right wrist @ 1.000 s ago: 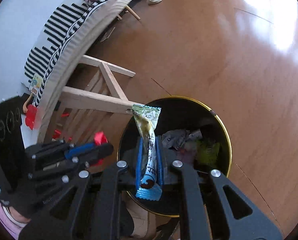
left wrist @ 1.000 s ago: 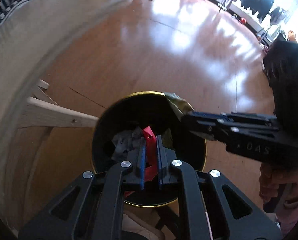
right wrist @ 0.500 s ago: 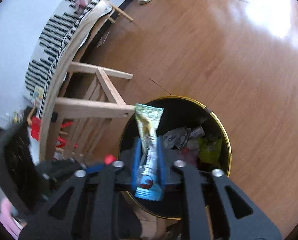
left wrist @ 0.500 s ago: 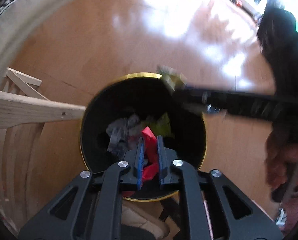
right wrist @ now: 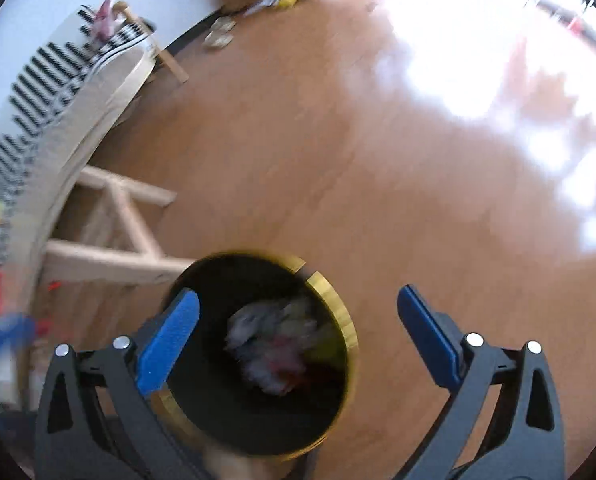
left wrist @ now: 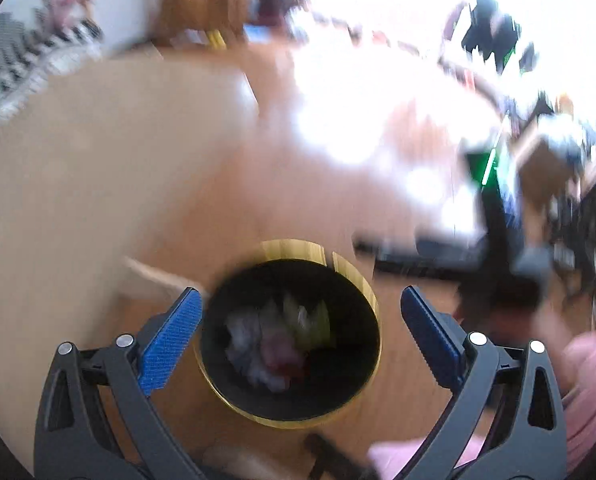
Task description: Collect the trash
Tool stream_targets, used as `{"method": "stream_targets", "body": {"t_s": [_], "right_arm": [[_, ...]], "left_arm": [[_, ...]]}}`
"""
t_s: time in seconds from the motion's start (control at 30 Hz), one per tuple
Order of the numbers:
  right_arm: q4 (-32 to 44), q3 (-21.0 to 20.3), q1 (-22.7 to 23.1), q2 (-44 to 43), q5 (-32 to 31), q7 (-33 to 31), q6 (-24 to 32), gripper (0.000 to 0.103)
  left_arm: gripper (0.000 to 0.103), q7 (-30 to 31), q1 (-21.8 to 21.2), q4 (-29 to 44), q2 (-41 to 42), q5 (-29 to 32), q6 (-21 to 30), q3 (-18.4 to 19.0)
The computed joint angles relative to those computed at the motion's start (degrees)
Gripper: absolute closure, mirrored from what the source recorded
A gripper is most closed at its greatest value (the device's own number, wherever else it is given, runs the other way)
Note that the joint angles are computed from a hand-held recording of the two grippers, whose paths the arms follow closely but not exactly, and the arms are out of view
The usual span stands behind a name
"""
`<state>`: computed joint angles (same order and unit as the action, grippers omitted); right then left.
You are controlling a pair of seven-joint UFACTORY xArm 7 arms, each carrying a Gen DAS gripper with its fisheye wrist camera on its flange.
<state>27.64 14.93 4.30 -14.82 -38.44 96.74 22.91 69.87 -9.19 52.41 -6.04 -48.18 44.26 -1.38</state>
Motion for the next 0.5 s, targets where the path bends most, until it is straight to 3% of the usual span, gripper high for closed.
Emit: {"method": "stream_targets", "body": {"t_s": [0.03, 0.1, 0.13, 0.33, 0.4, 0.47, 0.5], "right_arm": [[2.34, -0.07, 1.77, 0.49, -1.69, 2.09, 5.62, 0.007], [7.71, -5.23, 9.18, 2.75, -4.73, 2.37, 13.68, 0.007], [9.79, -7.26, 11.69, 3.60, -6.11, 1.57, 15.12, 0.007], [34.52, -6.02, 16.79, 14.67, -17.67, -0.96, 21.42, 0.007], [42.53, -0.48, 12.62, 18.38, -24.21, -1.44, 16.42, 0.007], [52.63, 10.01, 3.36, 25.64, -32.10, 1.25, 4.53, 0.007], [58.61, 12.63, 1.72, 31.09, -34.14, 1.17, -1.19, 0.007]], "left_arm": [[0.006, 0.53, 0.89, 1.45, -1.30, -3.05, 1.07, 1.43], [0.006, 1.50, 2.58, 4.34, -2.25, -7.70, 1.79, 3.86], [0.006, 1.48, 3.67, 5.82, -2.32, -9.51, 0.50, 4.84], [0.006, -1.98, 11.07, 14.94, 3.43, -10.12, -10.28, 8.20], [0.006, -3.45, 14.10, 18.29, 6.41, -11.04, -14.07, 8.73], [0.006, -6.55, 17.12, 21.37, 9.64, -11.51, -17.20, 9.08], [0.006, -8.20, 18.44, 22.52, 11.13, -11.67, -18.46, 9.12]]}}
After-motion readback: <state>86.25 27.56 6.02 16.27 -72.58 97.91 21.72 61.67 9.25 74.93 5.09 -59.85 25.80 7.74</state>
